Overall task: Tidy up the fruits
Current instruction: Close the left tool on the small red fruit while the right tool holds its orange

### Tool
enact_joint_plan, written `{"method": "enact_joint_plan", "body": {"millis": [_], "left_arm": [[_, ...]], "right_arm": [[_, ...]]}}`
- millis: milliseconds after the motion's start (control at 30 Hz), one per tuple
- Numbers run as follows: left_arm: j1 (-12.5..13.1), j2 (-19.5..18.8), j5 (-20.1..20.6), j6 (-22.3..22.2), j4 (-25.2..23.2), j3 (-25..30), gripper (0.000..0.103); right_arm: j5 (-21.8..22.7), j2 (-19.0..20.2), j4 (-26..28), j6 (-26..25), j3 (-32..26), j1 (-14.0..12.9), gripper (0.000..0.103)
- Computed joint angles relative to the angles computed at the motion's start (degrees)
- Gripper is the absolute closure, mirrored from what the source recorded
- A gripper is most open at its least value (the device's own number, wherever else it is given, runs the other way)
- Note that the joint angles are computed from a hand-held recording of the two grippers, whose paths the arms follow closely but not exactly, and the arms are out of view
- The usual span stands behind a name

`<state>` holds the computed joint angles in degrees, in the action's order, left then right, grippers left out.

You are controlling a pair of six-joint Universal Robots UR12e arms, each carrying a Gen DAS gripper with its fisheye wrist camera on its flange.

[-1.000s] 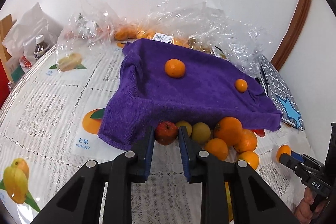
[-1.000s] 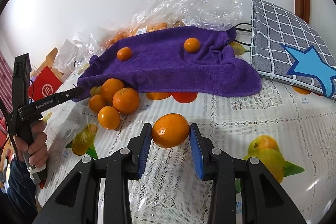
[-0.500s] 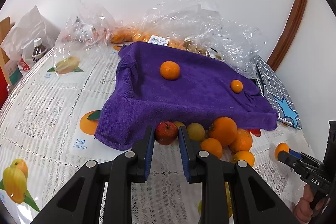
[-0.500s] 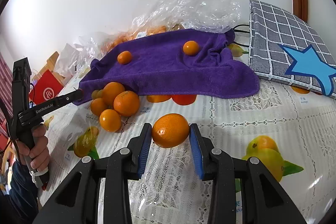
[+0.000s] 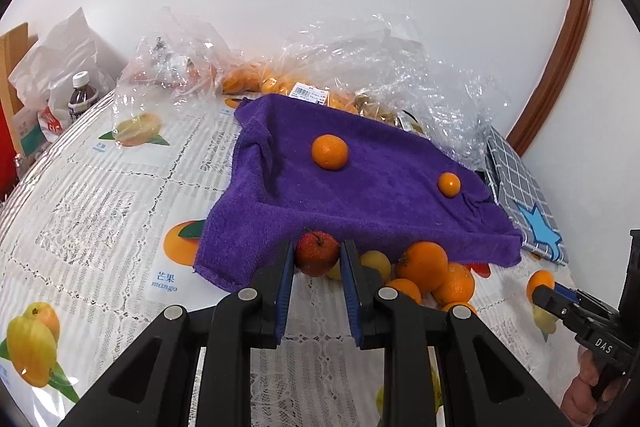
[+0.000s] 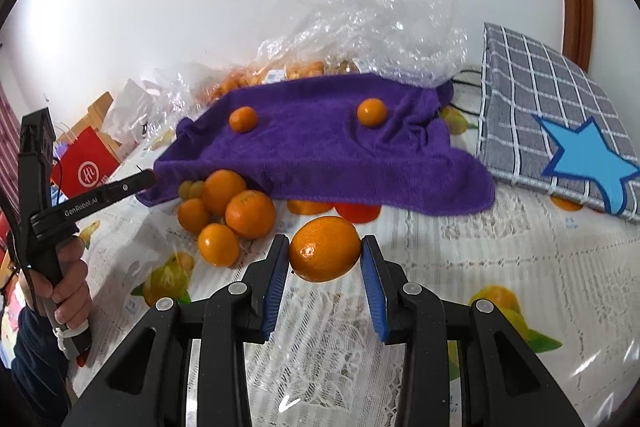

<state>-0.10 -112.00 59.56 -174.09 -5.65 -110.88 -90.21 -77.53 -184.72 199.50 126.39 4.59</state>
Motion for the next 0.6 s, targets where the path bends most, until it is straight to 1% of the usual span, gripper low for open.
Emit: {"method": "enact_joint_plan", "body": {"millis": [133, 233, 300, 433, 600], "left_arm": [[0.13, -0.01, 0.12, -1.28, -0.54, 0.5, 0.08], [0.49, 0.38, -0.91, -2.87, -2.02, 1.08, 0.08], [0.39, 0.72, -0.53, -2.55, -2.8, 1.56, 0.08], [0.04, 1.17, -0.19, -1.21, -2.74, 2.87, 0.08], [-0.12, 1.26, -0.18, -1.87, -3.94, 5.2, 0.08]], "right_arm": [[-0.16, -0.76, -0.41, -0.4, -0.22, -0.19, 0.066], [-0.29, -1.36, -0.3, -0.43, -0.49, -0.39, 0.066], [-0.39, -1.69, -0.19, -0.41, -0.82, -0.56, 0.066], [-1.27, -1.94, 0.06, -0.5, -1.9, -0.76, 0.066], [-2.14, -1.81, 1.45, -0.33, -3.77, -1.0, 0.066]]}}
